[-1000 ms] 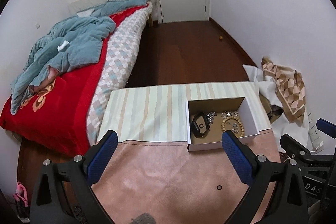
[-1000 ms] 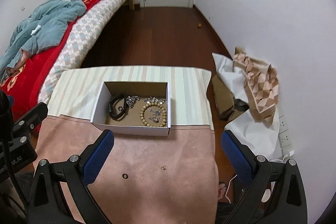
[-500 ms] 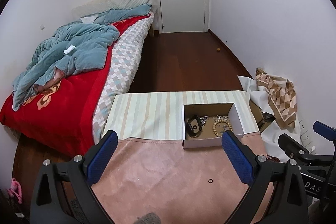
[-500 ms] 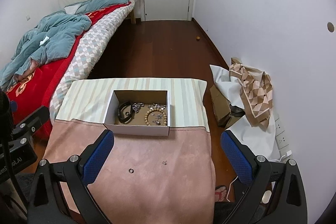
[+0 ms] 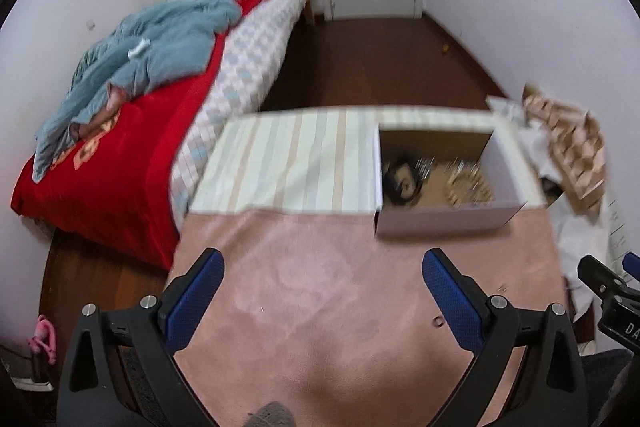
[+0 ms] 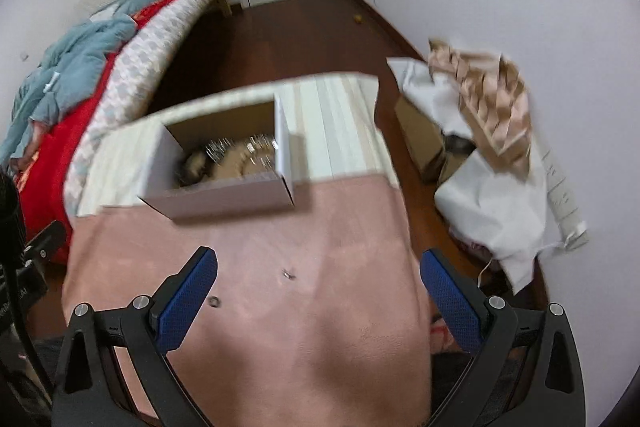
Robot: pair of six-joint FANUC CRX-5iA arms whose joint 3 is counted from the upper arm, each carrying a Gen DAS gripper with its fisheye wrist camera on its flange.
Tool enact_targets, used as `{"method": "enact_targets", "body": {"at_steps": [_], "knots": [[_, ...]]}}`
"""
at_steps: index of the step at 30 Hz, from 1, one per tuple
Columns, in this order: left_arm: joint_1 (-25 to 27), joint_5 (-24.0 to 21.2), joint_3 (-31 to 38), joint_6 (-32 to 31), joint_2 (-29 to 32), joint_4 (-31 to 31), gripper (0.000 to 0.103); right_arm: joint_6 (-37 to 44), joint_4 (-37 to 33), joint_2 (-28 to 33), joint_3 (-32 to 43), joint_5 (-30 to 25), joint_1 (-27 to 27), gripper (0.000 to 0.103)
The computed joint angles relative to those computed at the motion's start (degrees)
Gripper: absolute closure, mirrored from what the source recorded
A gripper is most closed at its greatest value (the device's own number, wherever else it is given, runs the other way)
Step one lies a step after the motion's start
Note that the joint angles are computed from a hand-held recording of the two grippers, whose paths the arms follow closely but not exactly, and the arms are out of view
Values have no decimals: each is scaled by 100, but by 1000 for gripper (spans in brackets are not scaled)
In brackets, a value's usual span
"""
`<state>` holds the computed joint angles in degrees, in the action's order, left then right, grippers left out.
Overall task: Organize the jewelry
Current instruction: 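Grasp the small gold earring with the right tool while the left tool grasps the second black ring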
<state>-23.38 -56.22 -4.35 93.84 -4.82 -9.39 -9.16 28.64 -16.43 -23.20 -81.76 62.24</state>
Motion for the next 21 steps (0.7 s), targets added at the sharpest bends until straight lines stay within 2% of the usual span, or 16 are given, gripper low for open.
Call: {"method": "enact_targets", "body": {"at_steps": [2,3,4,5,7,9,12,14,17,18,19,21], "knots": [[-109,-76,17,150,168,-235,2,50,-250,-91,-380,606,-170,12],[-174,-136,30,271,286,-385,2,76,-349,-84,-550,914,-258,24],[-209,-177,40,349,363,-473,2,138,-406,-76,-702,1219,-343,30],[-236,-295,75,448,513,-575,2,167,-447,-52,-802,1415,-376,33],[-211,-483,133,581,722,-660,2,138,-515,26,-995,1869,-489,49],[-140,-577,149,695,839,-732,2,81,-458,144,-1124,2204,-556,54],[-31,-650,159,803,943,-775,2,-27,-281,279,-1196,2421,-557,64],[0,-661,139,817,973,-787,2,71,-254,415,-1135,2421,-573,66],[-5,-645,126,786,1018,-799,2,203,-201,624,-1026,2344,-557,80],[-17,-637,103,780,1011,-796,2,275,-209,658,-1001,2344,-551,90],[-2,-617,101,754,1024,-775,2,305,-185,712,-953,2215,-516,94],[-32,-587,58,708,996,-726,2,312,-184,724,-921,2147,-465,94]]}}
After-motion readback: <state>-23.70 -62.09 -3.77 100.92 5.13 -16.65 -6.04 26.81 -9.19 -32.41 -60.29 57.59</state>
